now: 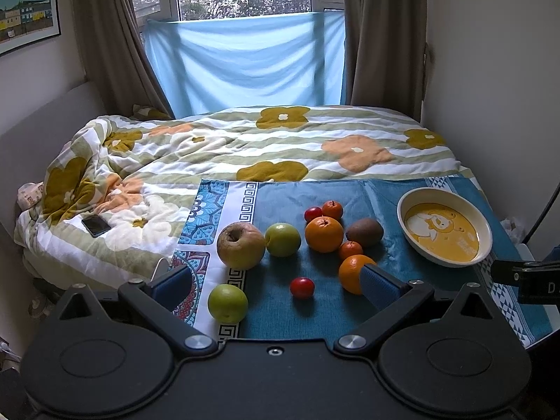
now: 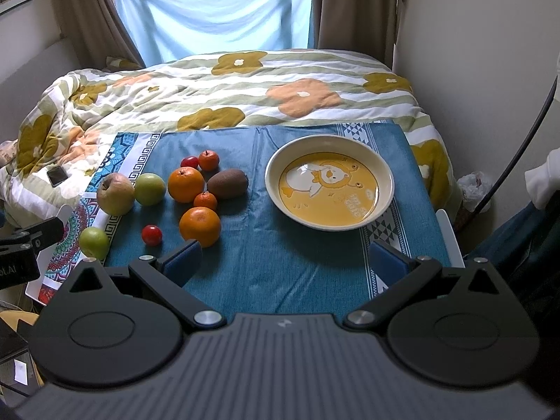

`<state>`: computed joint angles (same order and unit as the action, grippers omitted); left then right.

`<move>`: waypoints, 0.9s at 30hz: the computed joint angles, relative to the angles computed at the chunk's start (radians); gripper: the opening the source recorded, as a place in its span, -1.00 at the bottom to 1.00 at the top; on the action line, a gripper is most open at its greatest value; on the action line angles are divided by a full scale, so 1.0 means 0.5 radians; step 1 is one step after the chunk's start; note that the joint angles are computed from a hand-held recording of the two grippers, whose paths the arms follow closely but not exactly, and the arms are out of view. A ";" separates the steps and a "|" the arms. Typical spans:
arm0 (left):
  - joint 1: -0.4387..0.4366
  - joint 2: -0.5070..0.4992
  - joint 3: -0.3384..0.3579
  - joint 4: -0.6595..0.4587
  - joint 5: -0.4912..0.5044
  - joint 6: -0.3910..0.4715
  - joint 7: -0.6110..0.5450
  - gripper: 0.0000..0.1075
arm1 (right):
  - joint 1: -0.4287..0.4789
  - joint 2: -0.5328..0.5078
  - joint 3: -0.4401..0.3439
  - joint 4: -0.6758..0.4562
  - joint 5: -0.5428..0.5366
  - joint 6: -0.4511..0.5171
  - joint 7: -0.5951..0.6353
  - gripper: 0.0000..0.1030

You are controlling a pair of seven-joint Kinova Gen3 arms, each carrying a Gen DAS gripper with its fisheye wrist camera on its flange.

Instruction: Organize fruits

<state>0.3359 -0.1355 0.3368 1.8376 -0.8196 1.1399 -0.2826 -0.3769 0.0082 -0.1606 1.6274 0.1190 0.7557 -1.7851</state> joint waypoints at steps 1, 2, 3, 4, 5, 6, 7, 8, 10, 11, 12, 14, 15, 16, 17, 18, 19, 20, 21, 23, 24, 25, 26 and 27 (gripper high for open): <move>-0.001 -0.003 -0.002 0.000 0.003 -0.002 -0.004 0.92 | -0.002 -0.002 -0.002 0.006 0.009 -0.004 -0.008 1.00; -0.002 -0.003 -0.001 0.000 0.004 -0.003 -0.004 0.92 | -0.003 -0.001 -0.002 0.005 0.011 -0.003 -0.009 1.00; -0.003 -0.002 0.000 0.000 0.003 -0.001 -0.004 0.92 | -0.002 -0.001 -0.001 0.005 0.006 -0.003 -0.005 1.00; -0.003 -0.003 0.001 0.001 0.002 0.000 -0.005 0.92 | -0.001 -0.001 -0.001 0.005 0.004 -0.004 -0.003 1.00; -0.004 -0.004 0.001 0.001 0.003 0.001 -0.005 0.92 | -0.002 0.000 -0.001 0.003 0.006 -0.001 -0.004 1.00; -0.004 0.000 0.003 -0.001 0.002 0.003 -0.007 0.92 | -0.002 0.000 -0.001 0.001 0.006 0.003 -0.001 1.00; -0.004 0.004 0.003 -0.004 0.000 0.006 -0.011 0.92 | -0.002 0.001 -0.001 -0.003 0.006 0.008 0.003 1.00; -0.003 0.007 0.004 -0.006 -0.003 0.010 -0.011 0.92 | 0.000 0.004 0.001 -0.003 0.002 0.003 0.009 1.00; 0.000 0.013 0.000 -0.015 -0.005 0.012 -0.016 0.92 | -0.001 0.005 0.001 -0.001 0.000 0.001 0.007 1.00; 0.002 0.015 -0.001 -0.017 -0.006 0.013 -0.016 0.92 | -0.003 0.002 -0.001 0.004 0.011 -0.003 -0.006 1.00; 0.004 0.017 -0.002 -0.019 -0.007 0.017 -0.016 0.92 | -0.003 0.002 0.000 0.003 0.009 -0.003 -0.004 1.00; 0.007 0.019 -0.005 -0.023 -0.007 0.021 -0.019 0.92 | -0.002 0.002 0.000 0.001 0.004 -0.001 -0.001 1.00; 0.009 0.023 -0.005 -0.028 -0.008 0.025 -0.021 0.92 | 0.000 0.003 0.002 0.001 -0.004 -0.004 0.006 1.00; 0.011 0.021 -0.007 -0.027 -0.007 0.025 -0.024 0.92 | -0.002 0.002 0.000 0.000 0.003 -0.001 -0.001 1.00; 0.012 0.020 -0.009 -0.026 -0.007 0.024 -0.023 0.92 | -0.003 0.002 -0.001 0.000 0.004 -0.001 -0.003 1.00; 0.013 0.019 -0.011 -0.027 -0.003 0.024 -0.026 0.92 | 0.000 0.003 0.002 0.000 -0.009 -0.008 0.010 1.00; 0.013 0.020 -0.012 -0.028 0.000 0.025 -0.023 0.92 | 0.009 0.003 0.010 -0.003 -0.044 -0.018 0.046 1.00; 0.013 0.023 -0.012 -0.036 0.008 0.035 -0.025 0.92 | 0.018 0.007 0.016 -0.011 -0.081 -0.020 0.082 1.00; 0.013 0.026 -0.011 -0.047 0.012 0.051 -0.021 0.92 | 0.028 0.012 0.022 -0.024 -0.123 -0.019 0.127 1.00; 0.016 0.033 -0.009 -0.064 0.018 0.082 -0.009 0.92 | 0.054 0.029 0.038 -0.056 -0.211 -0.008 0.248 1.00; 0.018 0.039 -0.009 -0.073 0.022 0.100 -0.003 0.92 | 0.060 0.039 0.039 -0.069 -0.229 -0.003 0.285 1.00; 0.021 0.048 -0.008 -0.081 0.023 0.122 0.008 0.92 | 0.069 0.050 0.041 -0.075 -0.262 -0.010 0.346 1.00; 0.025 0.057 -0.009 -0.089 0.023 0.142 0.018 0.92 | 0.078 0.067 0.043 -0.088 -0.300 -0.014 0.409 1.00; 0.029 0.066 -0.010 -0.088 0.019 0.163 0.041 0.92 | 0.087 0.080 0.044 -0.091 -0.338 -0.024 0.468 1.00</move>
<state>0.3506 -0.1024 0.3319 1.7934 -0.8101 1.2215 -0.2623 -0.3335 0.0484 -0.1386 1.5820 -0.0498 0.7437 -1.5510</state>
